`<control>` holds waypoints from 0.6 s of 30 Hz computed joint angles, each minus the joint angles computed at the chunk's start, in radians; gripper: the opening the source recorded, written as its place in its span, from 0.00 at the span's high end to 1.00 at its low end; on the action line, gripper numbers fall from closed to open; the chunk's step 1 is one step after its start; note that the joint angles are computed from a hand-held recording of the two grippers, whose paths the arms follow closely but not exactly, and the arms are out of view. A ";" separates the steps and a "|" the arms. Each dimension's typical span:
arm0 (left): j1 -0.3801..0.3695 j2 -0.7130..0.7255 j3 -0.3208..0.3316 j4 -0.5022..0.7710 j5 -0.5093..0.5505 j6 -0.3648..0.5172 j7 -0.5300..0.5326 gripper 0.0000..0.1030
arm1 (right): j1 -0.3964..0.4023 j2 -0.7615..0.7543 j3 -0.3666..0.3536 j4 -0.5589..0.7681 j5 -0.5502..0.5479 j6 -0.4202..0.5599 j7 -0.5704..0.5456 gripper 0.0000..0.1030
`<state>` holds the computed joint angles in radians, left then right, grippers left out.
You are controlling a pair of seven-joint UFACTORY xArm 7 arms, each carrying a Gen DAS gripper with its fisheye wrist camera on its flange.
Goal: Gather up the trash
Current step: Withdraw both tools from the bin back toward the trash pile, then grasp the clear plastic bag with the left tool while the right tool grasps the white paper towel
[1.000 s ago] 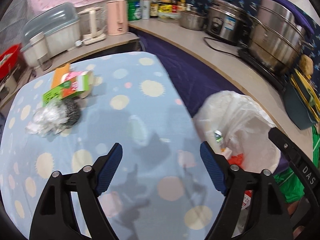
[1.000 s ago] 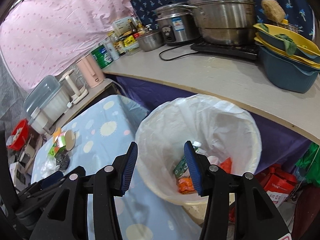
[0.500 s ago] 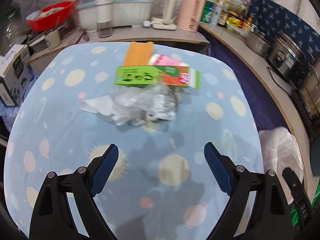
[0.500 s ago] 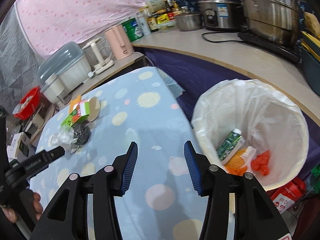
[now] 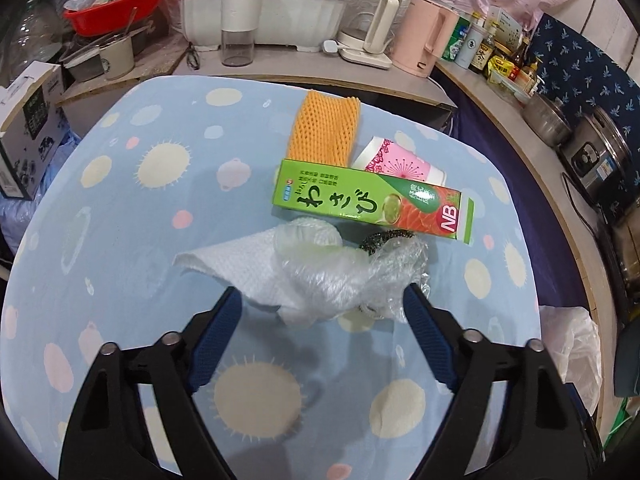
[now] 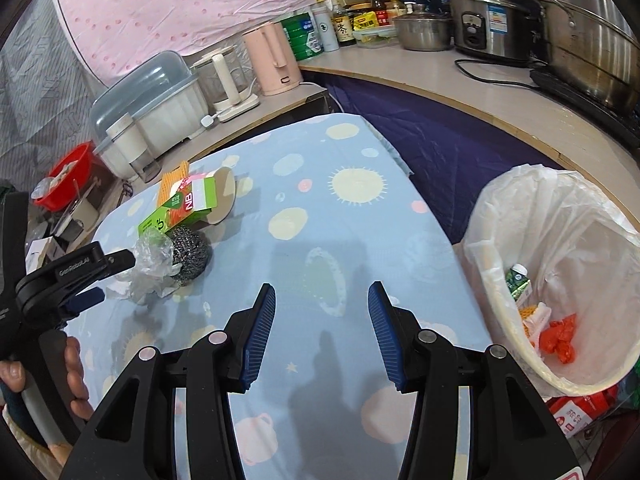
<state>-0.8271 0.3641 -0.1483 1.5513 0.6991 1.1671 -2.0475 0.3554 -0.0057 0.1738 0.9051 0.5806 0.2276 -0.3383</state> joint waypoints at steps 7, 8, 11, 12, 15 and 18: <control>0.033 -0.023 -0.001 -0.070 -0.004 -0.134 0.028 0.83 | 0.005 0.029 0.017 0.027 -0.040 0.001 0.027 0.54; 0.033 -0.027 -0.001 -0.078 -0.001 -0.142 0.024 0.87 | 0.006 0.032 0.020 0.031 -0.043 0.002 0.029 0.54; 0.028 -0.041 -0.004 -0.093 0.017 -0.150 0.015 0.98 | 0.009 0.038 0.027 0.036 -0.050 0.003 0.033 0.54; 0.024 -0.044 -0.006 -0.092 0.024 -0.143 0.014 1.00 | 0.011 0.039 0.030 0.038 -0.051 0.004 0.033 0.54; 0.015 -0.060 -0.014 -0.101 0.042 -0.125 0.009 1.00 | 0.016 0.038 0.037 0.038 -0.048 0.006 0.027 0.54; 0.012 -0.082 -0.025 -0.120 0.053 -0.119 -0.006 1.00 | 0.022 0.036 0.041 0.036 -0.039 0.008 0.016 0.54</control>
